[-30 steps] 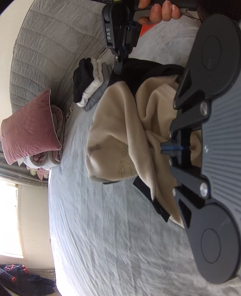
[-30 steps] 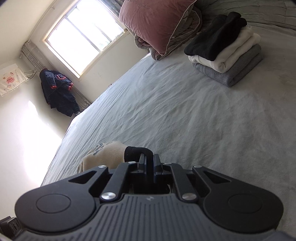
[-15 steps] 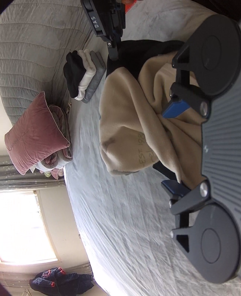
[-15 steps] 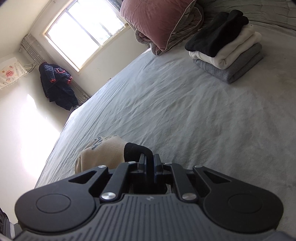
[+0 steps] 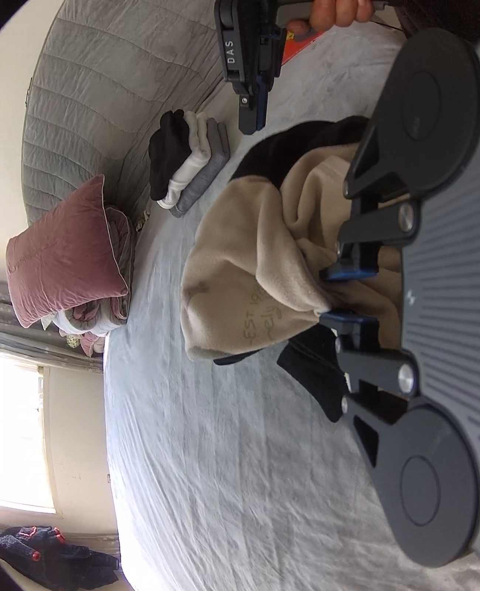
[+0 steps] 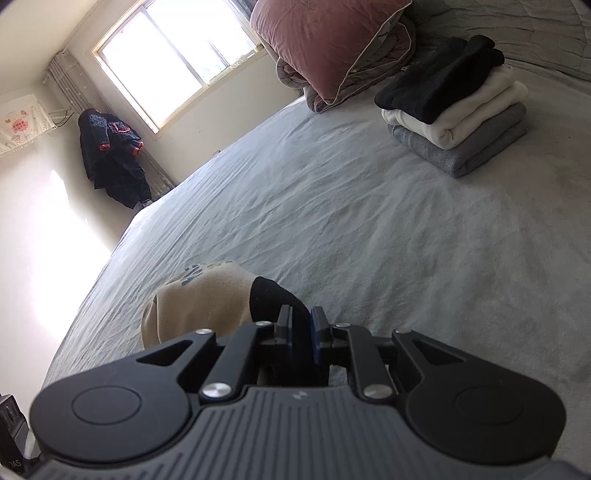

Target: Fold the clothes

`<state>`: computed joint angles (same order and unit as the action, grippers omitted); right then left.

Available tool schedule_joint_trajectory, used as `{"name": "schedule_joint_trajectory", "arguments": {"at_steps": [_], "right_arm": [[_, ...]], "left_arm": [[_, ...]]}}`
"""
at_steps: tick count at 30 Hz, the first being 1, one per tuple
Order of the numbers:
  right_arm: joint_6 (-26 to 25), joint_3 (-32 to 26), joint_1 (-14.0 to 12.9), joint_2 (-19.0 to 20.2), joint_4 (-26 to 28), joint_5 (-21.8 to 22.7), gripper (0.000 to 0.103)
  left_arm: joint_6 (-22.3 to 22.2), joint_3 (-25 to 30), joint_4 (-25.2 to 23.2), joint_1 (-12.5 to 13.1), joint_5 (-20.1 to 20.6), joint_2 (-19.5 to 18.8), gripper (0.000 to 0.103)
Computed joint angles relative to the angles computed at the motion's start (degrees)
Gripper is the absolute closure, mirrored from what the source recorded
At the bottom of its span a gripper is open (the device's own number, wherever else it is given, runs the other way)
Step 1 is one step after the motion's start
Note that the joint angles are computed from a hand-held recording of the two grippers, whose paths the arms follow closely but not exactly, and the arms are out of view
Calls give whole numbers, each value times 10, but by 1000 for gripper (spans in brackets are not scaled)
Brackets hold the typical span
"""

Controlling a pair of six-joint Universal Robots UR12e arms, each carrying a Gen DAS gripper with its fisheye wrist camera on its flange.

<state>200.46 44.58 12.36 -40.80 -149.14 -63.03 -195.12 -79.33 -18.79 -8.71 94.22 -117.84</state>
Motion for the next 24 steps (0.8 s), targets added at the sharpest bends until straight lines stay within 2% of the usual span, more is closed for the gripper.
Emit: {"name": "schedule_joint_trajectory", "arguments": {"at_steps": [2, 4, 5, 8, 13, 15, 16, 20, 24], "right_arm": [[2, 0, -2, 1, -7, 9, 84], [7, 1, -3, 1, -15, 18, 67], [10, 2, -3, 2, -22, 21, 55], [11, -1, -5, 5, -35, 37, 53], [24, -10, -8, 12, -40, 78, 53], [20, -14, -7, 13, -33, 79, 53], [18, -17, -6, 15, -28, 80, 53], [12, -34, -3, 22, -7, 86, 53], [9, -39, 1, 25, -1, 87, 51]], "left_arm": [[8, -1, 21, -5, -17, 2, 92], [15, 1, 33, -8, -41, 1, 97], [19, 4, 35, -10, -56, -1, 97], [26, 24, 20, -16, -91, -12, 97], [24, 48, -4, -25, -101, -33, 96], [20, 48, -2, -25, -103, -34, 94], [19, 46, 3, -25, -103, -33, 91], [20, 35, 21, -22, -88, -22, 54], [8, 18, 51, -16, -56, -10, 37]]}}
